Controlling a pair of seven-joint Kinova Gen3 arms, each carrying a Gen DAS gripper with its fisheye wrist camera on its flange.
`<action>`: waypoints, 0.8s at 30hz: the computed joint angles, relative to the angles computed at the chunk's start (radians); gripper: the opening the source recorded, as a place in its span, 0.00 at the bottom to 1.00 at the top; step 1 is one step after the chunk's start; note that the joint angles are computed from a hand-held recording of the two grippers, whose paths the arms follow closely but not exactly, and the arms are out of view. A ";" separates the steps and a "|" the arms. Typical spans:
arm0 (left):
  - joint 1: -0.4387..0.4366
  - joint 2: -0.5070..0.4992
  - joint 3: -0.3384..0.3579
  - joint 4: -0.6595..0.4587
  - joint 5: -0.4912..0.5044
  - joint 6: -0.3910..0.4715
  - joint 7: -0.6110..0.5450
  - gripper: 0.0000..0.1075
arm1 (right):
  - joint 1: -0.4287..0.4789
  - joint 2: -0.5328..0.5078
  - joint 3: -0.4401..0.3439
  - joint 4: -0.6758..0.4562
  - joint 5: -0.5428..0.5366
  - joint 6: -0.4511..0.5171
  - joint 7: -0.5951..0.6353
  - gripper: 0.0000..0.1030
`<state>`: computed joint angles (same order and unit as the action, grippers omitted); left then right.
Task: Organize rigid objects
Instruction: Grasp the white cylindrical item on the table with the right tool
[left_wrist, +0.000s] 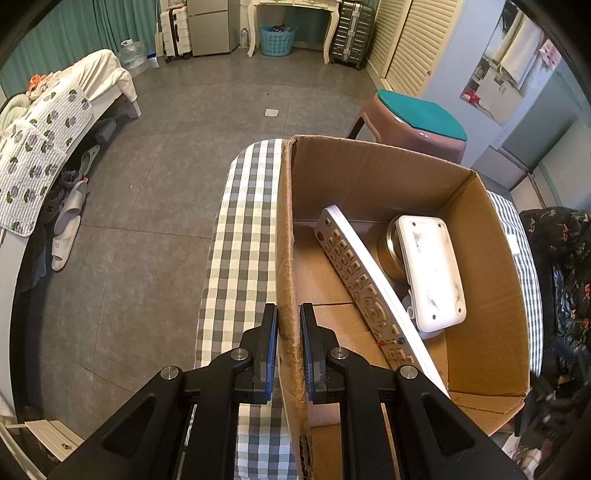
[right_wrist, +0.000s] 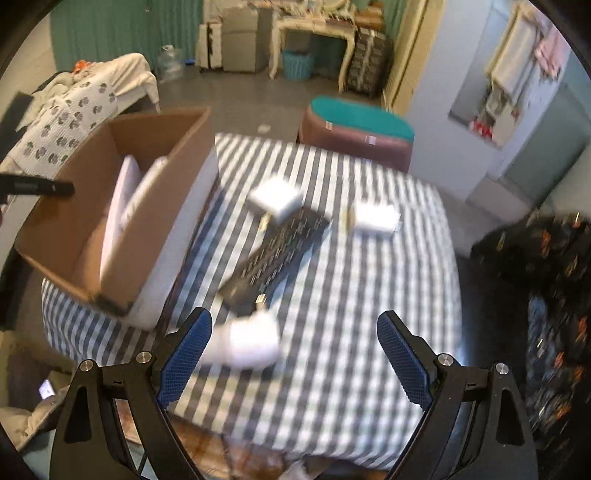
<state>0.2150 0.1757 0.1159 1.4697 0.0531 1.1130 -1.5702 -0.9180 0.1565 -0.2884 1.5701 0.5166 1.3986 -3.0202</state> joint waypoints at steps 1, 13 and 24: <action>0.001 0.000 0.000 -0.003 -0.002 0.002 -0.001 0.11 | 0.000 0.010 -0.001 0.000 -0.016 -0.013 -0.012 0.89; -0.013 -0.005 0.000 -0.002 0.022 -0.006 -0.042 0.11 | 0.056 0.016 0.028 0.109 -0.171 -0.290 -0.167 0.89; -0.017 -0.008 -0.002 0.006 0.031 -0.011 -0.049 0.11 | 0.071 0.067 0.063 0.086 -0.149 -0.284 -0.149 0.64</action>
<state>0.1977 0.1675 0.1143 1.4753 0.0839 1.1021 -1.6189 -0.8471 0.2240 -0.2255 1.6561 0.3675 1.1142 -3.1688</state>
